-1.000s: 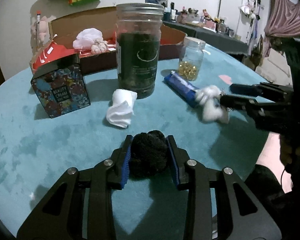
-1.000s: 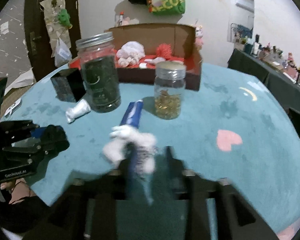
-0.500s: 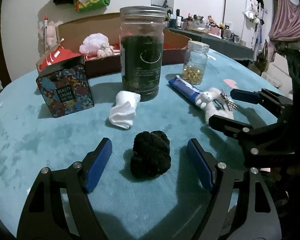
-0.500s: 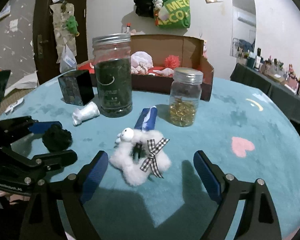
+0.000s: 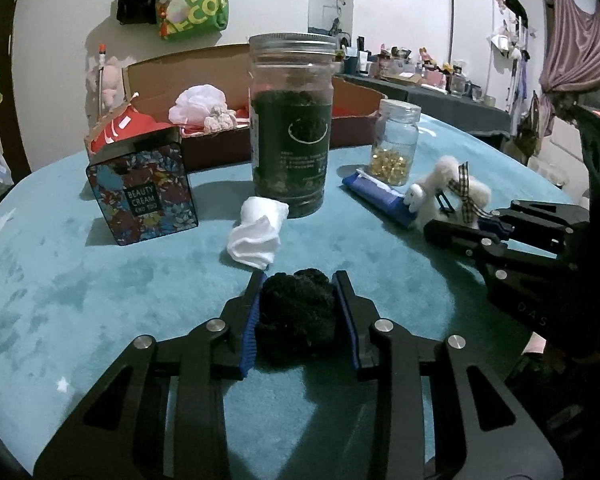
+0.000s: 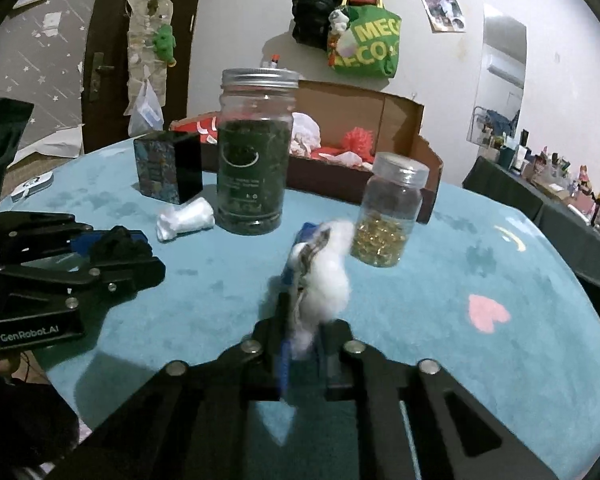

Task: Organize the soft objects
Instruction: 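Lift and carry the pom-pom and lamb plush over the box with both tools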

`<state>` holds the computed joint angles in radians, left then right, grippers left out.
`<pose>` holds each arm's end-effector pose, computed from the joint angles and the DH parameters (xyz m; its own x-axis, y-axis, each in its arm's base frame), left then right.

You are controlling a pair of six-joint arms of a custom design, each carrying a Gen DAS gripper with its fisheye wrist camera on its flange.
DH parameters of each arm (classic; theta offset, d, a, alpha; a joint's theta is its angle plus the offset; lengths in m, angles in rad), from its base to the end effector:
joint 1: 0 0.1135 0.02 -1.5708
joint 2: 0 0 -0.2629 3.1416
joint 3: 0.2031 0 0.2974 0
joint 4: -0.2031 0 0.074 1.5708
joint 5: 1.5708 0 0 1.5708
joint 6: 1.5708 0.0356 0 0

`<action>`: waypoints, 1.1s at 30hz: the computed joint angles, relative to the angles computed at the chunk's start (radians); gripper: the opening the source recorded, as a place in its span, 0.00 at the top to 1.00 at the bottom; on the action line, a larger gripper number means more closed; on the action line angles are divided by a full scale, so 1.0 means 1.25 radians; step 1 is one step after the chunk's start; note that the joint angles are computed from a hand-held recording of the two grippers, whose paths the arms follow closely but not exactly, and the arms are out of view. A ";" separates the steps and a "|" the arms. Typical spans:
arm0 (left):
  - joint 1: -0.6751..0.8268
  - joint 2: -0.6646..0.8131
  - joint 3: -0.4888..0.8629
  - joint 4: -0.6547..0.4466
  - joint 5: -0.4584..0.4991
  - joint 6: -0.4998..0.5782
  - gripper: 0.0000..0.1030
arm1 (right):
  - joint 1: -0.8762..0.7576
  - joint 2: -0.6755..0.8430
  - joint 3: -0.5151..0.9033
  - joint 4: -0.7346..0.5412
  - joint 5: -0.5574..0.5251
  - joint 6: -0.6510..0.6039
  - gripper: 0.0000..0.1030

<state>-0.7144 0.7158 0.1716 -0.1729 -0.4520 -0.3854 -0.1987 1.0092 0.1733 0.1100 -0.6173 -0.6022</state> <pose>0.1475 -0.1074 0.1169 -0.5881 0.0624 -0.8063 0.1290 0.9915 -0.0174 0.1971 -0.0187 0.0917 -0.3871 -0.3932 -0.8340 -0.5857 0.8034 -0.1070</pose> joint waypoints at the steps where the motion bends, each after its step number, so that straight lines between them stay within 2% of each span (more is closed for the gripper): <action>1: 0.000 -0.005 -0.001 -0.004 0.000 -0.001 0.69 | -0.005 0.004 0.001 0.002 -0.006 0.000 0.88; 15: -0.012 -0.068 0.003 -0.061 -0.023 0.003 0.69 | -0.052 -0.008 0.024 -0.056 -0.076 -0.008 0.89; 22: 0.016 -0.137 0.005 -0.138 -0.020 0.002 0.69 | -0.092 0.014 0.059 -0.097 -0.107 -0.014 0.89; 28: 0.106 -0.231 0.015 -0.245 0.015 0.030 0.69 | -0.140 0.069 0.119 -0.132 -0.123 -0.019 0.89; 33: 0.243 -0.248 0.033 -0.276 0.096 0.093 0.69 | -0.146 0.130 0.182 -0.159 -0.113 -0.020 0.89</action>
